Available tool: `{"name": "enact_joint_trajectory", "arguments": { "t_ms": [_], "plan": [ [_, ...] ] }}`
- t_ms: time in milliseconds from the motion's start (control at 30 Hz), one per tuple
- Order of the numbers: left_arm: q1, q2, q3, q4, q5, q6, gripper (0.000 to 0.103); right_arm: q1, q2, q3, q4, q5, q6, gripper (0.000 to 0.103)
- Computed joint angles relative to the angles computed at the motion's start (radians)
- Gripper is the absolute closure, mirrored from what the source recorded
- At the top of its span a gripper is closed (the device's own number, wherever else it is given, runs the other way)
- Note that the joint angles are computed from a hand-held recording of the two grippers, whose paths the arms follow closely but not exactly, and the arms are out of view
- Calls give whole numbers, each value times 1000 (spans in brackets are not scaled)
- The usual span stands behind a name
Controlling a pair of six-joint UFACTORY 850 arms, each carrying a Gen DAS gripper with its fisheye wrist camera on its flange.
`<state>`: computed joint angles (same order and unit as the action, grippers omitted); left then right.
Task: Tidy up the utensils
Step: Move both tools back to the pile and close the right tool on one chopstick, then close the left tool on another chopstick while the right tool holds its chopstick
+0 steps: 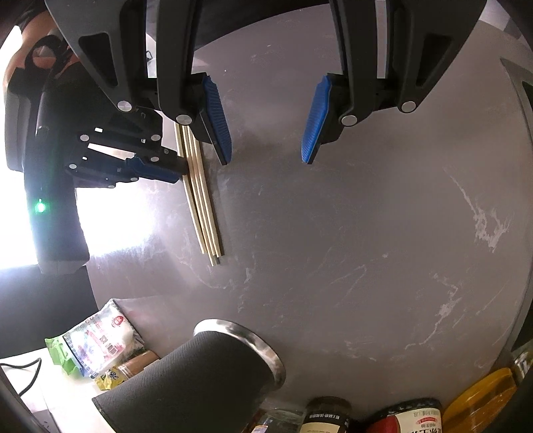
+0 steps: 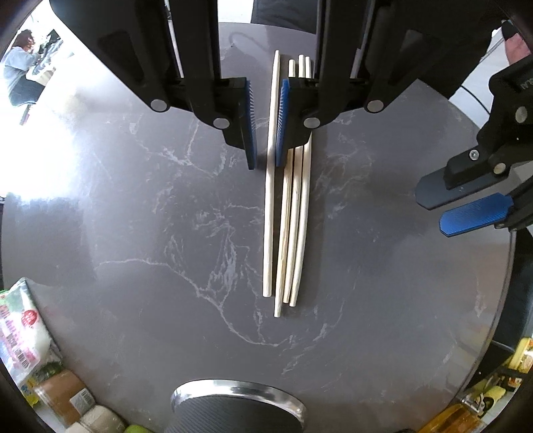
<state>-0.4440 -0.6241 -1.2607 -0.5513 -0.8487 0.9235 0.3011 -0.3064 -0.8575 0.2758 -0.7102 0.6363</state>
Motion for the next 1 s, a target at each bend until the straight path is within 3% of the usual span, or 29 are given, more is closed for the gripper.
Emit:
{"name": "enact_joint_trajectory", "arguments": {
  "t_ms": [67,100,333,567,867,1000],
  "plan": [
    [0,2,4,2,2,1,61,4,1,1,5,-1,2,91],
    [0,4,6,3,2,1,61,5,-1,-2,-9,-8,15,97],
    [-33,19,30,22,24,-24,61,-62,61,82,195,64,-169,98],
    [-61,14,38,-1,-25,-88,61,-105,134,170,359,123,-359,98],
    [-118,35,73,42,55,-242,61,-169,194,249,550,161,-656,98],
    [-148,44,92,84,94,-312,63,-244,236,277,559,130,-749,98]
  ]
}}
